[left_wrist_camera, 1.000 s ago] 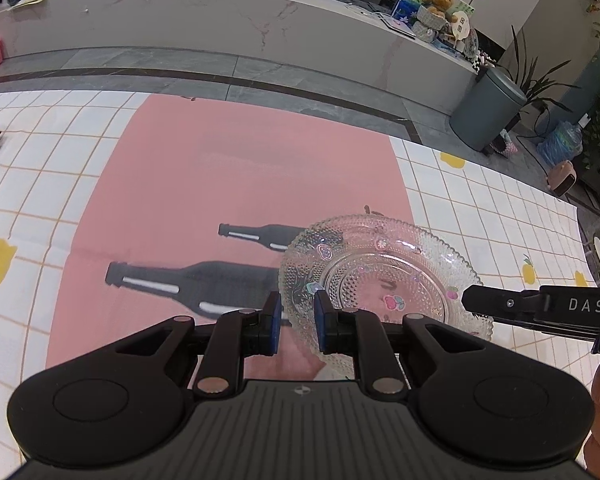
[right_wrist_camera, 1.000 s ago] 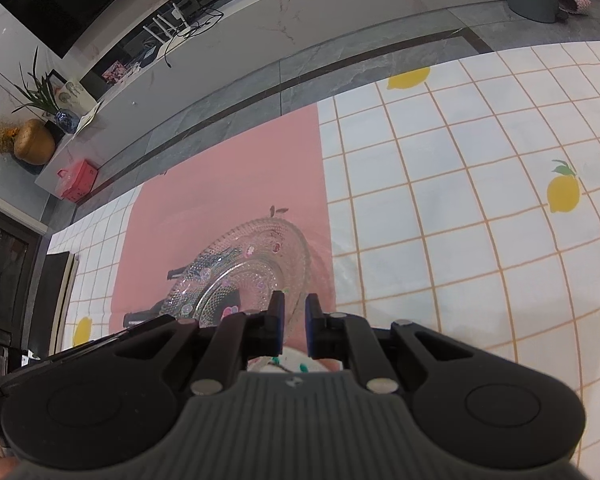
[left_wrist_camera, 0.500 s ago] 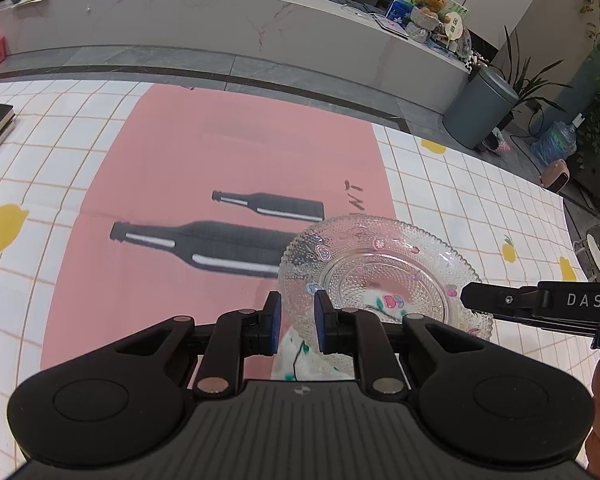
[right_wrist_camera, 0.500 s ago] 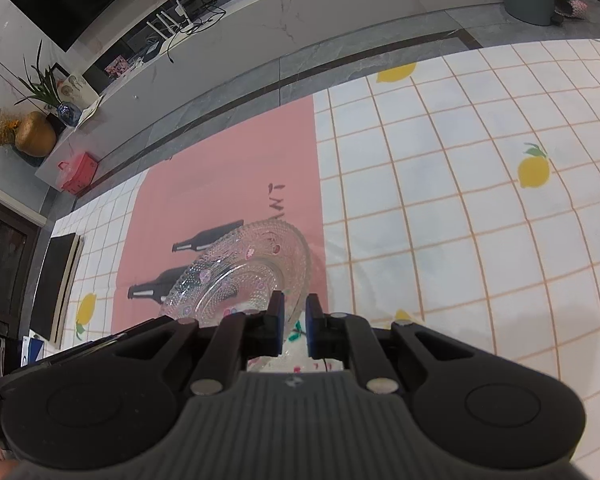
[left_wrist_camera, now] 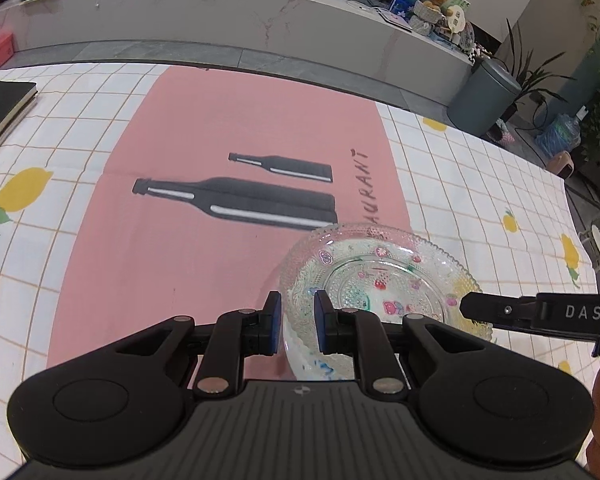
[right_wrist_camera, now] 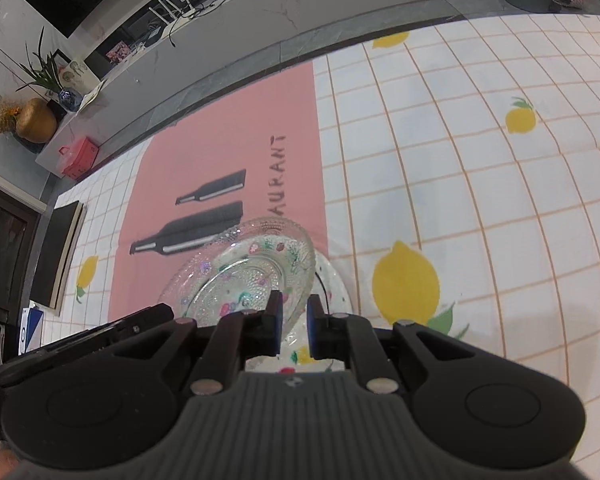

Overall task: Organize plates and bowls
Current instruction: 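Lower the glass plate onto the painted white plate with both grippers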

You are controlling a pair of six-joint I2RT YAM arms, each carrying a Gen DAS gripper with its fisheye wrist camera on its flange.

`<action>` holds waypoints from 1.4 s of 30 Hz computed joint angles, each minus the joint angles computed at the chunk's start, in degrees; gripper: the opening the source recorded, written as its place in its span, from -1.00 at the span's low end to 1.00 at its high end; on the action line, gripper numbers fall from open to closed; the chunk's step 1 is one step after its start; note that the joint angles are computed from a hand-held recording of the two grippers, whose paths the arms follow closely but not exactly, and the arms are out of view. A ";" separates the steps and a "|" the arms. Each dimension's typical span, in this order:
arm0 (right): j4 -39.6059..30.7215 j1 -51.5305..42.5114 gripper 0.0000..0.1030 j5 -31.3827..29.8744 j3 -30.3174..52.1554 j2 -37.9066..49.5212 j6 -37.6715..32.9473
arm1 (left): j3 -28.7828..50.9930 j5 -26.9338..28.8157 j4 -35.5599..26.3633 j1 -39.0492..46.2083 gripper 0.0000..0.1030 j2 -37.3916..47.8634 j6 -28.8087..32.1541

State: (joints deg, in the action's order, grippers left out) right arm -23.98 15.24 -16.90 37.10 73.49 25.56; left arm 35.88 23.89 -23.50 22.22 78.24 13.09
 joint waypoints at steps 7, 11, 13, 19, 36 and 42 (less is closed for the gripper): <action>-1.35 -0.07 -0.80 0.96 -1.10 -1.01 -0.32 | -2.18 -0.17 -0.59 -0.44 -0.64 -1.98 1.48; -1.75 -0.11 -0.80 1.14 -1.64 -0.41 -0.75 | -2.81 -0.83 -0.36 -1.18 -0.64 -1.82 1.89; -1.66 -0.04 -0.80 1.21 -1.82 0.19 -1.04 | -2.97 -1.05 -0.20 -1.32 -0.64 -1.47 2.08; -1.17 0.22 -0.80 1.80 -1.73 2.31 -1.77 | -3.43 -1.86 0.52 -1.95 -0.64 -0.37 2.50; -2.14 3.37 -0.76 5.82 -0.30 4.56 -4.11 | -3.92 -3.81 1.96 -3.79 -0.64 -0.62 2.55; -2.33 3.39 -0.76 5.85 -0.13 4.65 -4.19 | -2.25 -1.52 0.62 -1.93 -0.64 1.55 2.69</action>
State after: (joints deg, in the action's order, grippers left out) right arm -26.31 18.62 -11.05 36.96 78.14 21.37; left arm 33.63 22.38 -22.88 20.29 79.80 15.78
